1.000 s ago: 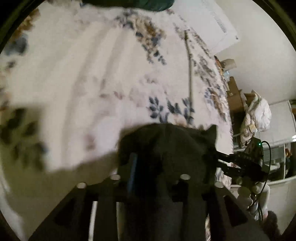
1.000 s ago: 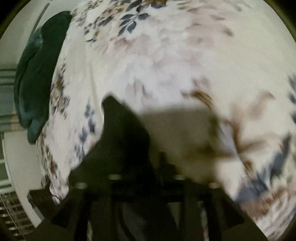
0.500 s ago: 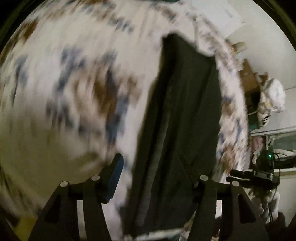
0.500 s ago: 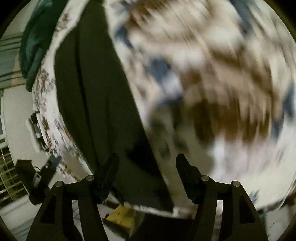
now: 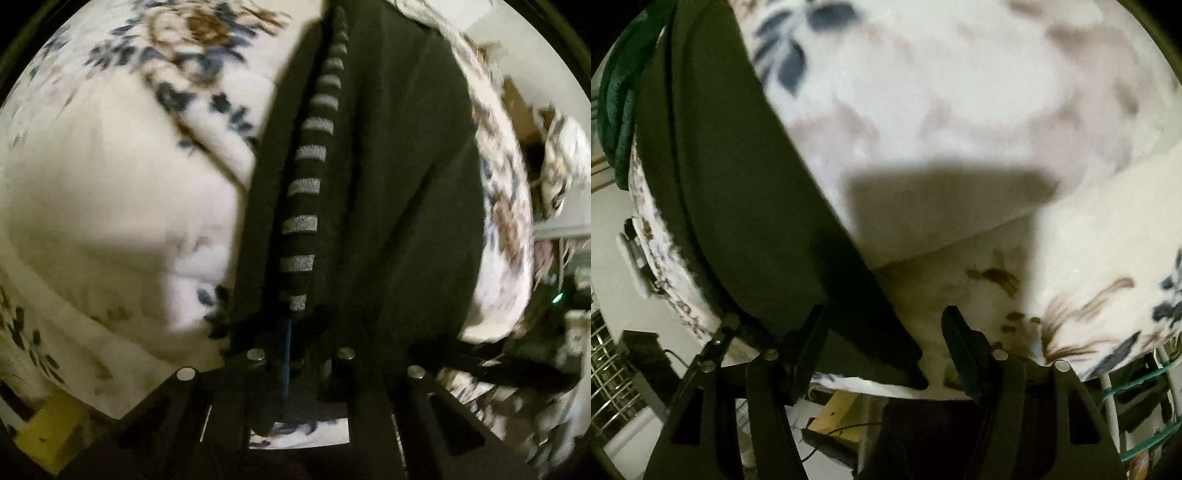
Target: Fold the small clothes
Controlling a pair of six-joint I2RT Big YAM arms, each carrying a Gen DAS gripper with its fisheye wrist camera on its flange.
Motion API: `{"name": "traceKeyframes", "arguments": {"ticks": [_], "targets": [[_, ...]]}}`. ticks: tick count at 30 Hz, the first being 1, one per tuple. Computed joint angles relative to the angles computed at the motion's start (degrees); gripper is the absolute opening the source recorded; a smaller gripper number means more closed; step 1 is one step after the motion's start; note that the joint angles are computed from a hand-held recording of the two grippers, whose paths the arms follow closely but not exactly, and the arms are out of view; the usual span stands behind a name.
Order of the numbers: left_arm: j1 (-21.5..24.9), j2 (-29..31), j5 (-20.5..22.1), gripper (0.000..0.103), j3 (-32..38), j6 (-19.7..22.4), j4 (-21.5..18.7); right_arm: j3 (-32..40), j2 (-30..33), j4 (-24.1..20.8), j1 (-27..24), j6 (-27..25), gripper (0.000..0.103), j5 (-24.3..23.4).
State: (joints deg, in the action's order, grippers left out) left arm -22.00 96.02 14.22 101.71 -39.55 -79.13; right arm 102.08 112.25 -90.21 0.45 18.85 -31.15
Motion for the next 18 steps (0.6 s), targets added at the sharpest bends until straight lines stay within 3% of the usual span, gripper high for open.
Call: {"name": "traceKeyframes", "arguments": {"ticks": [1, 2, 4, 9, 18], "targets": [[0.4, -1.1, 0.2, 0.006, -0.9, -1.1, 1.1, -0.3, 0.0, 0.9, 0.5, 0.6, 0.020, -0.3], [0.9, -2.2, 0.3, 0.006, -1.7, -1.6, 1.8, -1.5, -0.6, 1.7, 0.7, 0.9, 0.008, -0.1], [2.3, -4.5, 0.7, 0.006, -3.7, -1.5, 2.7, -3.7, -2.6, 4.3, 1.4, 2.7, 0.007, 1.2], [4.0, -5.8, 1.3, 0.006, -5.6, 0.6, 2.9, -4.2, -5.3, 4.4, 3.2, 1.8, 0.006, 5.1], [3.9, -6.5, 3.3, 0.006, -6.9, 1.6, 3.7, 0.5, -4.5, -3.2, 4.5, -4.1, 0.005, 7.4]]}}
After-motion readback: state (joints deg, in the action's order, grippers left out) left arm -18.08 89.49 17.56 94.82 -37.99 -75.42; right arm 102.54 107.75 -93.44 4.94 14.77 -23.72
